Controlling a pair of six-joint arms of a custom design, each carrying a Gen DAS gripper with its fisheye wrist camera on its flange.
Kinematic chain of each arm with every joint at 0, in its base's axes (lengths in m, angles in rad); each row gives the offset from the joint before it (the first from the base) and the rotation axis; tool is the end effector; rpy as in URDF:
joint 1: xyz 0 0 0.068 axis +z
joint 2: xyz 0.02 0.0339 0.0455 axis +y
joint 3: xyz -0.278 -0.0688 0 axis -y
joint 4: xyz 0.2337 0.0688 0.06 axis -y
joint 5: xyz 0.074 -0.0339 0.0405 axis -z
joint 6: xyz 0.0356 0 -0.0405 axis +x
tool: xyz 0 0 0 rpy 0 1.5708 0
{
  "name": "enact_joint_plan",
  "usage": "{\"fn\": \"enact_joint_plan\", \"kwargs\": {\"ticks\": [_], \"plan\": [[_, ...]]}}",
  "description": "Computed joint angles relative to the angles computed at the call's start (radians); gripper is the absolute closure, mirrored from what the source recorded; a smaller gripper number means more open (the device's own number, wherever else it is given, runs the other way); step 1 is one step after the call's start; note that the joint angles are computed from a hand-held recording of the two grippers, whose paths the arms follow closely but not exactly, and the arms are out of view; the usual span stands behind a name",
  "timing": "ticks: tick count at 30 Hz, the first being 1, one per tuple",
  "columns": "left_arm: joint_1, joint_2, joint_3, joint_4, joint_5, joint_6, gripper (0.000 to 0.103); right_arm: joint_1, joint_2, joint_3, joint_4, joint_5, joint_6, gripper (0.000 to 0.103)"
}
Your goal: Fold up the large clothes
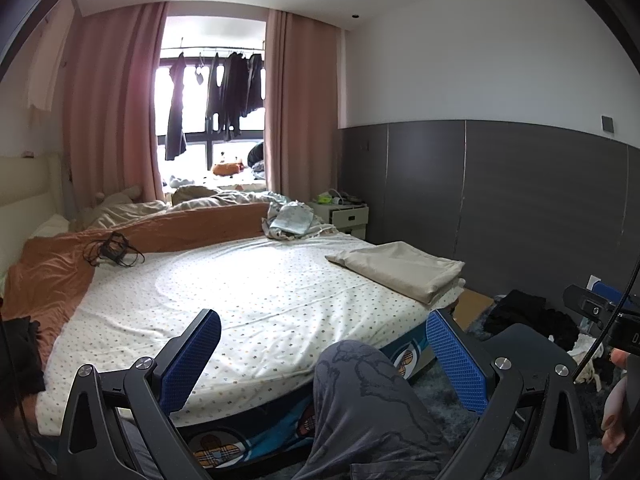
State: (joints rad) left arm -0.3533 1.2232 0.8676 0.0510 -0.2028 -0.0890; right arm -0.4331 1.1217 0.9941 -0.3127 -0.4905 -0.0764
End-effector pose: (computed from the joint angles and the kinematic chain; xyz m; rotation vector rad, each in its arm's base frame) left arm 0.2550 -0.0864 0.3171 0.1077 1.8675 -0.1151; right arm 0.2195 -0.0830 0.3488 0.0410 1.9592 0.1594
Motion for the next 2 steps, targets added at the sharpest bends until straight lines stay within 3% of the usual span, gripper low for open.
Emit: {"fn": "enact_joint_plan", "kwargs": {"ticks": [2], "plan": [[0.006,0.004,0.003,-0.002,0.008,0.000,0.000,0.001,0.000,-0.001,-0.001,-0.002,-0.003,0.000]]}}
